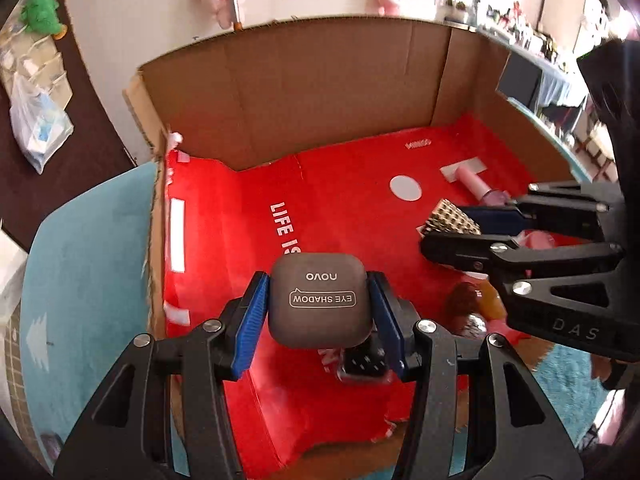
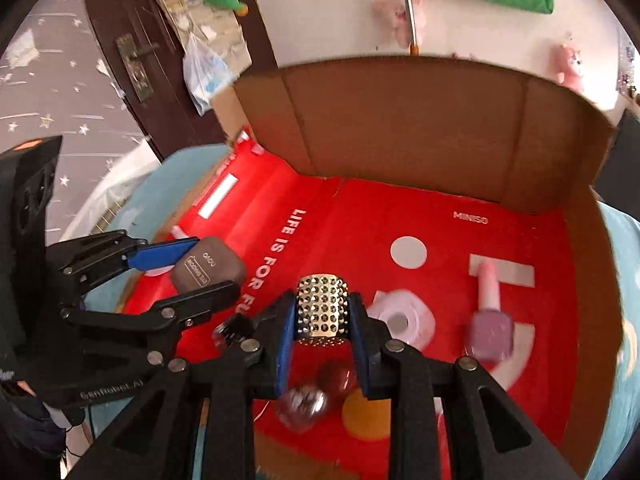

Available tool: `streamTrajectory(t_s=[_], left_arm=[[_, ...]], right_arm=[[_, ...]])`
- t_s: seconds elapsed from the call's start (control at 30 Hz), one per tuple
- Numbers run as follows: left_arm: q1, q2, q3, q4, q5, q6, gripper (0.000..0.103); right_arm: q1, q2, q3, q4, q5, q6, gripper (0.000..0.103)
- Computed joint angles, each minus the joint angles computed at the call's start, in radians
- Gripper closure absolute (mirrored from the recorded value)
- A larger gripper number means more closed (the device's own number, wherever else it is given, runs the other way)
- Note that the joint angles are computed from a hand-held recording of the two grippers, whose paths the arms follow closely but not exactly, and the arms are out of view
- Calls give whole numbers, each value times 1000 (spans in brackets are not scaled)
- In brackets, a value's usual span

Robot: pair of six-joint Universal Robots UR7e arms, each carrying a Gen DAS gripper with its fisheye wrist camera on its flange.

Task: Organize rigid objects
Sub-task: 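Carry the eye-shadow case with the left tool while the right tool carries the gold cylinder into the box, then open the left tool on the box floor while the right tool releases the gold cylinder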

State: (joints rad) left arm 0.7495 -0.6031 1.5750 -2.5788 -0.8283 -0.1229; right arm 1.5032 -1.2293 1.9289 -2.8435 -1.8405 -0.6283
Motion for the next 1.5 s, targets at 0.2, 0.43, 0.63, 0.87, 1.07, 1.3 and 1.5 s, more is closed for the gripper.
streamTrajectory(t_s=[0.2, 0.43, 0.63, 0.87, 1.07, 1.3, 1.5], left_arm=[[26, 49, -89, 126, 26, -24, 54], [43, 76, -135, 175, 14, -25, 54], [56, 89, -157, 194, -3, -31, 54], [66, 101, -179, 209, -13, -41, 54], [69, 106, -184, 201, -13, -33, 54], [67, 90, -165, 189, -16, -39, 54], [68, 75, -153, 176, -28, -37, 53]], right_arm=[[23, 79, -94, 71, -85, 0, 76], [38, 141, -154, 107, -161, -9, 76], [35, 167, -187, 152, -187, 11, 76], [41, 182, -201, 160, -204, 15, 75], [43, 184, -202, 158, -206, 14, 75], [40, 182, -202, 166, -200, 13, 73], [40, 179, -201, 167, -202, 21, 67]])
